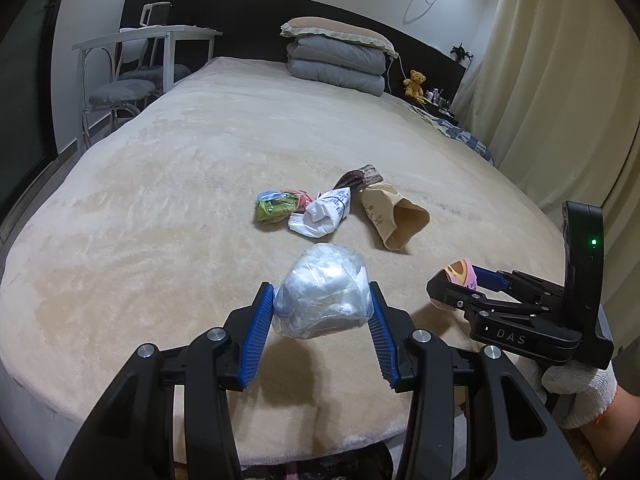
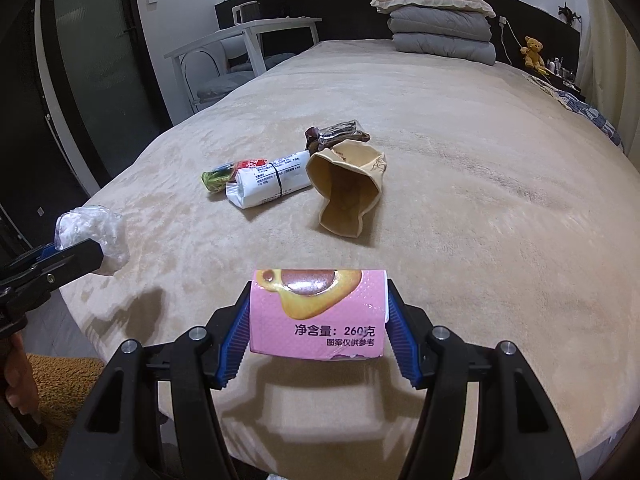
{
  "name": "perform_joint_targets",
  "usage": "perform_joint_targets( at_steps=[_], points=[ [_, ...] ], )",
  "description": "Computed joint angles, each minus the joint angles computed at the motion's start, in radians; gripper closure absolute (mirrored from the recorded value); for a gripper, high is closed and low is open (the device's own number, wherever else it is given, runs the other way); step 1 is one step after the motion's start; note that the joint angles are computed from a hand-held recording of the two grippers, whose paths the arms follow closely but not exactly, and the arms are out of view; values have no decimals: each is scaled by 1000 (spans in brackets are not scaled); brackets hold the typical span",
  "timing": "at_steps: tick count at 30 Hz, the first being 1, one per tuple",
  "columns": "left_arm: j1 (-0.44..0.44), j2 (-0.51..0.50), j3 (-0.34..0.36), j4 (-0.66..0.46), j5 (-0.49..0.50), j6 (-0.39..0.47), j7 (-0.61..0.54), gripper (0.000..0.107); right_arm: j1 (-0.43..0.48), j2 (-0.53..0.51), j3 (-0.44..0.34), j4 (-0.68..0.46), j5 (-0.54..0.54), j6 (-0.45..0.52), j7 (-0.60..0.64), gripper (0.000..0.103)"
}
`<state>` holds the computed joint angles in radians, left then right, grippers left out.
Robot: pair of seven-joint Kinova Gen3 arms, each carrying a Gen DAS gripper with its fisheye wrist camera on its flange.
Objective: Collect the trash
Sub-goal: 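Carry the white bag and pink carton down over the black bin with both tools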
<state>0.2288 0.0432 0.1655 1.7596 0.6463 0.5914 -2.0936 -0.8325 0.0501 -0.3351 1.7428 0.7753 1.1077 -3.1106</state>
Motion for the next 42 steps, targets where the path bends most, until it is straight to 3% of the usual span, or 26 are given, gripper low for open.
perform_joint_targets(
  at_steps=[19,28,32,42],
  points=[
    [57,-144,-57,207,171,4,-130,63,-162,-51,-152,68,43,177,-268,42],
    [89,-188,-66,270,156,21,-103,63,-238,-36,-177,83,17,203,-345,42],
    [96,-190,-60,281,125,42,-64,63,-257,-38,-175,98,-7,183,-362,42],
    [91,-139,-43,281,81,138,11,63,-217,-43,-151,151,-126,12,-329,42]
  ],
)
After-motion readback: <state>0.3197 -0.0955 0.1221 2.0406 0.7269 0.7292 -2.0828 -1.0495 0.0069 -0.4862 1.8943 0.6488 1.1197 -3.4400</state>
